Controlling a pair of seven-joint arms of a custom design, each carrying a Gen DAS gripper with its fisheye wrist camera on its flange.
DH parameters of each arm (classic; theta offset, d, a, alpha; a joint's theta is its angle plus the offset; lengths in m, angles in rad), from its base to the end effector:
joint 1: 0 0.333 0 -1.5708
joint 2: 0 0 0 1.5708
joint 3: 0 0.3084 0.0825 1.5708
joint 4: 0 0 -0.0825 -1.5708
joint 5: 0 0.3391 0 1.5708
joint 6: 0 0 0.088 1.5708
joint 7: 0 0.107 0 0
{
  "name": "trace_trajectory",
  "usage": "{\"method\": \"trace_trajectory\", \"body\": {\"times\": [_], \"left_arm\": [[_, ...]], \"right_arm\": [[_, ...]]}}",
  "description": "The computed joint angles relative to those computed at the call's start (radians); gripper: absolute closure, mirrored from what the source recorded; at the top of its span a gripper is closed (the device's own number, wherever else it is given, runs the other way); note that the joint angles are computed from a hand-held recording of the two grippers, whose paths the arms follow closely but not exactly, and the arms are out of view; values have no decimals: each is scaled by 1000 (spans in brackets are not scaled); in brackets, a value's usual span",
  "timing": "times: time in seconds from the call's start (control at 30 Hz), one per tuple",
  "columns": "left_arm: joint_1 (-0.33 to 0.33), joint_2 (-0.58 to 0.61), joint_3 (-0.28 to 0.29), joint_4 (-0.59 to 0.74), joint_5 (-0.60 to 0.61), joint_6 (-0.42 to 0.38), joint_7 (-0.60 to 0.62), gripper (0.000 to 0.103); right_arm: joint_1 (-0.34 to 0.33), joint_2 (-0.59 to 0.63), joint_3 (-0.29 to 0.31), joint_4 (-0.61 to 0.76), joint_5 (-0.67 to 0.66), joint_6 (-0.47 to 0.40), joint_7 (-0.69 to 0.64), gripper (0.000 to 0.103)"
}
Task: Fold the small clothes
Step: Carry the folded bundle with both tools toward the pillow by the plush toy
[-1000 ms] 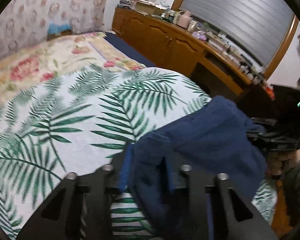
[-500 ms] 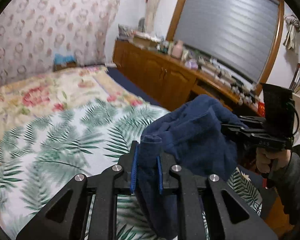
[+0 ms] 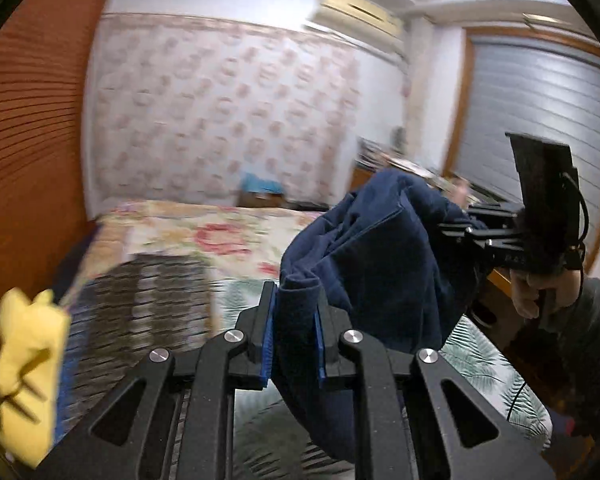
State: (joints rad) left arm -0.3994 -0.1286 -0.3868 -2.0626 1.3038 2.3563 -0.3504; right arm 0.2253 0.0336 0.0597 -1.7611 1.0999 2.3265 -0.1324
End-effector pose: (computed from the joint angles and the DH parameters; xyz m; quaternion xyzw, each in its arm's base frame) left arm 0.3690 -0.3639 0.5493 -0.6755 0.4924 -0.4133 0.3610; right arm 0.5466 0.1758 0.6054 -0.8553 0.0704 -0.1879 0.4777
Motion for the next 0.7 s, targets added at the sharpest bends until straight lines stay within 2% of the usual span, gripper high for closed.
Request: {"method": "trace_trajectory", "body": {"times": [0.17, 0.27, 0.43, 0.57, 0.6, 0.63, 0.7], "left_arm": [[-3, -174, -41, -201, -90, -137, -107, 86], [6, -228, -57, -298, -136, -159, -188, 86], [24, -259, -51, -427, -185, -111, -309, 86], [29, -248, -56, -471, -196, -77, -362, 86], [30, -241, -56, -474, -196, -71, -368, 86], [26, -250, -54, -489, -203, -65, -371, 86], [21, -246, -60, -492, -218, -70, -374, 86]], "right_arm": [[110, 112, 86, 152, -172, 50, 68, 82], [185, 201, 130, 245, -310, 91, 128, 82], [322, 420, 154, 493, -594, 76, 309, 82], [378, 580, 160, 708, -679, 58, 439, 79], [375, 616, 169, 767, -664, 55, 487, 71], [366, 658, 177, 835, -658, 47, 533, 56], [368, 684, 176, 866, -648, 89, 591, 39]]}}
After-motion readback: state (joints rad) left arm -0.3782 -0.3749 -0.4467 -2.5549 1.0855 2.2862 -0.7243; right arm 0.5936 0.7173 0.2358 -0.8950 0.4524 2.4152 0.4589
